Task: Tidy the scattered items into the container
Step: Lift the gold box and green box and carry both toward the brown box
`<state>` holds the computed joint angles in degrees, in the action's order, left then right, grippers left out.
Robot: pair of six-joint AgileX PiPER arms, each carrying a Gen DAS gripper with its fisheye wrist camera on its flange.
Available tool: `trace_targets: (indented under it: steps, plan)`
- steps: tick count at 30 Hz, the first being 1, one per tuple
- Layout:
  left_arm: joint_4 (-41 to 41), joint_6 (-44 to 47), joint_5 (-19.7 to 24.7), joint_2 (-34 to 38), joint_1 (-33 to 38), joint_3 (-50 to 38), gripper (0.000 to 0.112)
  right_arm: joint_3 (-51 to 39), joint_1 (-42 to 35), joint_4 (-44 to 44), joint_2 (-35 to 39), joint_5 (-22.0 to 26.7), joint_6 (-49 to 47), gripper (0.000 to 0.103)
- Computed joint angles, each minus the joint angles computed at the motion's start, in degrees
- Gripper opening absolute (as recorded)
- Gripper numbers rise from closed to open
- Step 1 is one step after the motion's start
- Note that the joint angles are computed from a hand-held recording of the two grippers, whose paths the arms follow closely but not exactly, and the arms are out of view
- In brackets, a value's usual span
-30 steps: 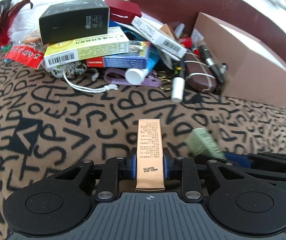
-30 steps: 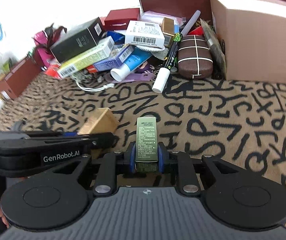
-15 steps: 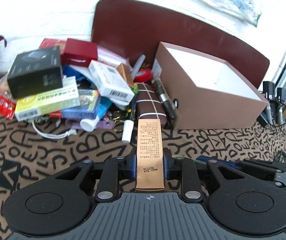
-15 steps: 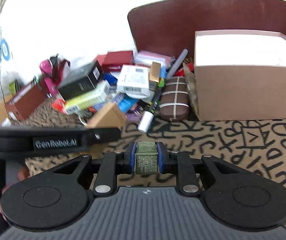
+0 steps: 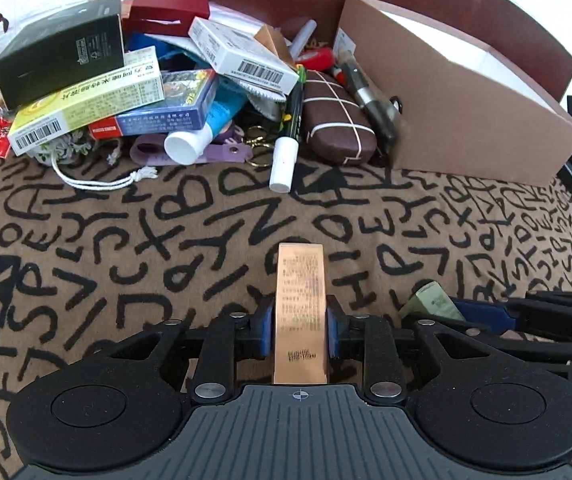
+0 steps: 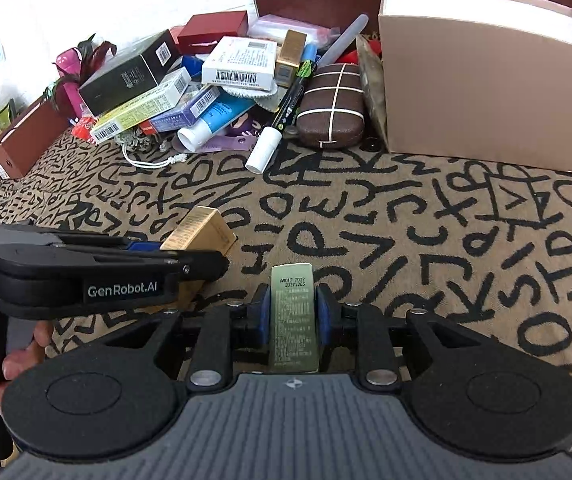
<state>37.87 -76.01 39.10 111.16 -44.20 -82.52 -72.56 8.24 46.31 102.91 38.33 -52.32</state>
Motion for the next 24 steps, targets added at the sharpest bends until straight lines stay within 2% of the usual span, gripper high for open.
trace_targets:
  steps: [1,2,3,6,10,14,20,22,24]
  plan:
    - [0.52,0.01,-0.36,0.05,0.03,0.27,0.038,0.24,0.18,0.40,0.10,-0.47,-0.64,0.025]
    - [1.05,0.22,-0.42,0.12,-0.03,0.43,0.028,0.60,0.15,0.98,0.00,-0.80,-1.23,0.025]
    - [1.49,0.46,-0.17,0.20,-0.16,0.46,0.024,0.98,0.21,1.67,-0.02,-1.23,-1.63,0.025]
    - [1.42,0.53,0.11,0.46,-0.16,0.04,0.023,1.15,-0.29,3.69,0.29,-1.23,-2.54,0.025]
    - [-0.79,1.46,0.05,-0.63,-0.06,-0.46,0.023,0.50,-1.74,7.21,-0.19,1.65,-3.17,0.025]
    - [2.08,-0.01,0.59,-2.42,-1.19,-1.74,0.023,-0.26,-2.38,9.62,-2.39,2.36,-5.35,0.025]
    - [3.30,4.63,4.10,-0.89,-1.04,-12.07,0.023,-8.10,-4.59,10.07,-2.08,5.17,-4.52,0.025]
    - [3.63,7.79,6.15,1.46,-0.83,-18.47,0.023,-10.63,-4.81,9.92,-2.14,4.22,-4.89,0.025]
    - [2.72,11.79,7.98,4.37,-0.35,-25.59,0.023,-12.12,-4.34,9.45,-2.75,0.88,-6.71,0.025]
